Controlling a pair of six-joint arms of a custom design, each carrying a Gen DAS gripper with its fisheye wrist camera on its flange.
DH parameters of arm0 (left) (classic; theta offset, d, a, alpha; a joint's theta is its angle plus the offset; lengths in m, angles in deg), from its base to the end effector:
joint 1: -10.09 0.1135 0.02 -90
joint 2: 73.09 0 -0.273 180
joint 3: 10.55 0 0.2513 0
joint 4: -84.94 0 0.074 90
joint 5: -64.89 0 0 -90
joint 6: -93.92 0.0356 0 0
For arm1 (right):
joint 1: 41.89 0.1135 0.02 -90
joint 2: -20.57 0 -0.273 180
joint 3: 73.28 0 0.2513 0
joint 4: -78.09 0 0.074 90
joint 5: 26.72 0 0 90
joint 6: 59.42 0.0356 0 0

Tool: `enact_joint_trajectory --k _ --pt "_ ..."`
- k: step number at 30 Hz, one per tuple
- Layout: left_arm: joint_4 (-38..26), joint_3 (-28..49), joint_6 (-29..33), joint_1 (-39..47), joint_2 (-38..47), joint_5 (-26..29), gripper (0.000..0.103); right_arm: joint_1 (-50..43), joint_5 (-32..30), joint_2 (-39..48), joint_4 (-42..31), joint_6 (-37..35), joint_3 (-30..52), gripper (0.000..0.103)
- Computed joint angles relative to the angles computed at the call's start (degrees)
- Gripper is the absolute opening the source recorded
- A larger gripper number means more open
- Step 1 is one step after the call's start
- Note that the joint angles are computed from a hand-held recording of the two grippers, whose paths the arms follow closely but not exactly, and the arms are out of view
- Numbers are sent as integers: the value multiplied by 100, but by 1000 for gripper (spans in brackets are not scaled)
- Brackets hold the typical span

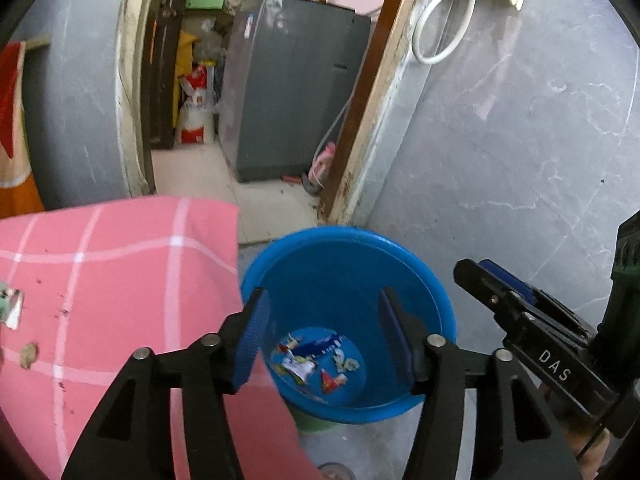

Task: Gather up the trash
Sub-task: 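Carry the lump and red wrapper over the blue bucket and open both tools, then bring both tools back over the foil bits and brown stick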

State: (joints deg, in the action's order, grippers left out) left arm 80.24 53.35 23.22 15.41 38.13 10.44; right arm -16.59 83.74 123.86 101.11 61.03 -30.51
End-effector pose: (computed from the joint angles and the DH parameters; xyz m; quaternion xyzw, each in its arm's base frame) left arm 0.3529 0.0121 0.1021 0.2082 0.8817 -0.2160 0.3643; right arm 0.2689 0.1134 0.0951 0.1181 0.8782 0.0627 0.4592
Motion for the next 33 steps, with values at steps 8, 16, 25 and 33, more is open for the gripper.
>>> enact_joint_trajectory --k 8,16,25,33 --pt "813 -497 -172 442 -388 167 77 314 716 -179 319 -171 -112 89" --pt "1751 -900 -517 959 -650 306 99 729 1424 -310 1088 -343 -367 100" --pt "2754 -1300 -679 1530 -858 347 100 1259 2089 -316 1971 -665 -492 103" --pt "3233 -1463 -697 1961 -971 632 100 1753 2661 -116 2297 -1052 -250 103"
